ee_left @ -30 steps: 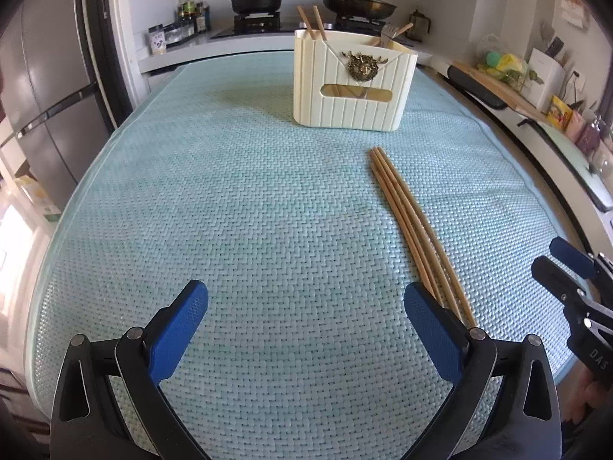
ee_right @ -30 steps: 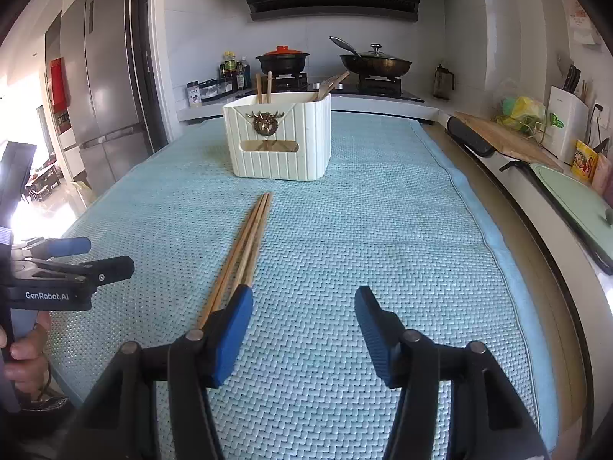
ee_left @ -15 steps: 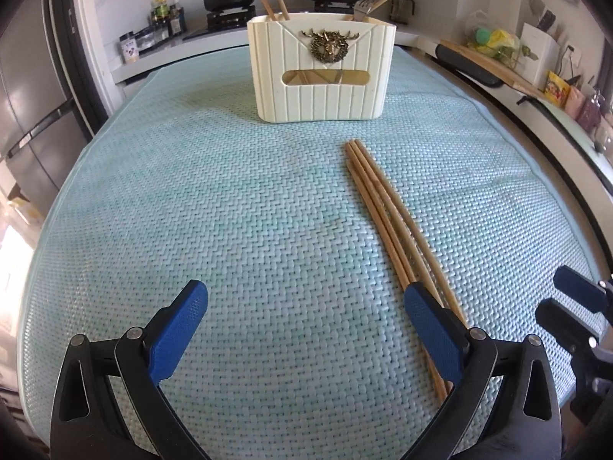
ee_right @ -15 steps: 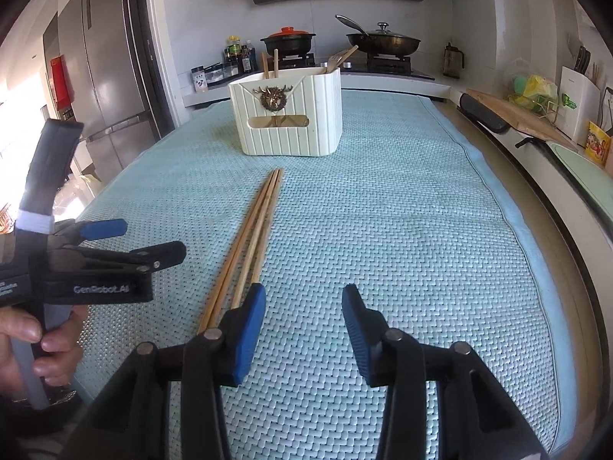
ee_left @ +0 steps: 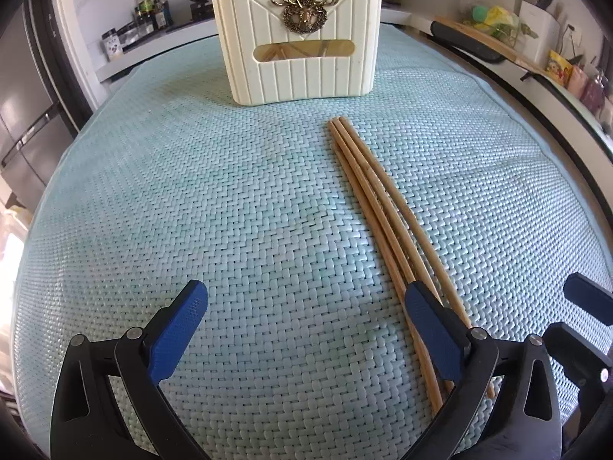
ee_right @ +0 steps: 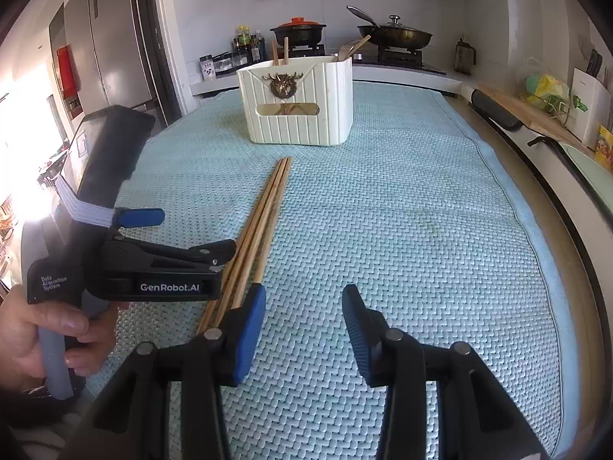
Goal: Organize utensils
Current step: 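Withdraw both tools from the holder back over the remaining chopsticks, then grasp a chopstick with the left tool while the right tool grasps another chopstick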
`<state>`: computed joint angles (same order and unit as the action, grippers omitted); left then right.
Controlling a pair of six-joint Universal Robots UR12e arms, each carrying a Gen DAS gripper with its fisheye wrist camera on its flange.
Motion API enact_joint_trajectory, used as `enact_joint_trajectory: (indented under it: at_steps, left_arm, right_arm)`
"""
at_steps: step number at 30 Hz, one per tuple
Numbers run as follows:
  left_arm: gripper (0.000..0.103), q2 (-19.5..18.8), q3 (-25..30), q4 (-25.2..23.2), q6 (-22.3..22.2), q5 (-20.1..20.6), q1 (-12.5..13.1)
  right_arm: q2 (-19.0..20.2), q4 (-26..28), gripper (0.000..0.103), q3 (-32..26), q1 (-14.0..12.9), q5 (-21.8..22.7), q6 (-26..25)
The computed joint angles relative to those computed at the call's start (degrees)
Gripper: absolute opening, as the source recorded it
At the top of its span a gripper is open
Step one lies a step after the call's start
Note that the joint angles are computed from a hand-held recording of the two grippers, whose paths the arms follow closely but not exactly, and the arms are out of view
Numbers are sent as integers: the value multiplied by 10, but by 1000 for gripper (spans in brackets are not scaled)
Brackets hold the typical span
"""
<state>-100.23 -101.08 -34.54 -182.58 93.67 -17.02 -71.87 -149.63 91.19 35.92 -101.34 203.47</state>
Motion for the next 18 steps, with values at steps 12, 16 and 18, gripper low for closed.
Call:
enact_joint_trajectory:
  at_steps: [12,16,18]
  left_arm:
    - [103,-7,11,-20,-24,6,15]
    - [103,-3,6,-23,-45,8,28]
    - [103,-2,4,-26,-53,9,34]
  right_arm:
    - [8,10,42,-10,-2,5,-23]
    - [21,7,42,-26,-12,34,-31]
    - [33,6,42,-40,-20,63,-31]
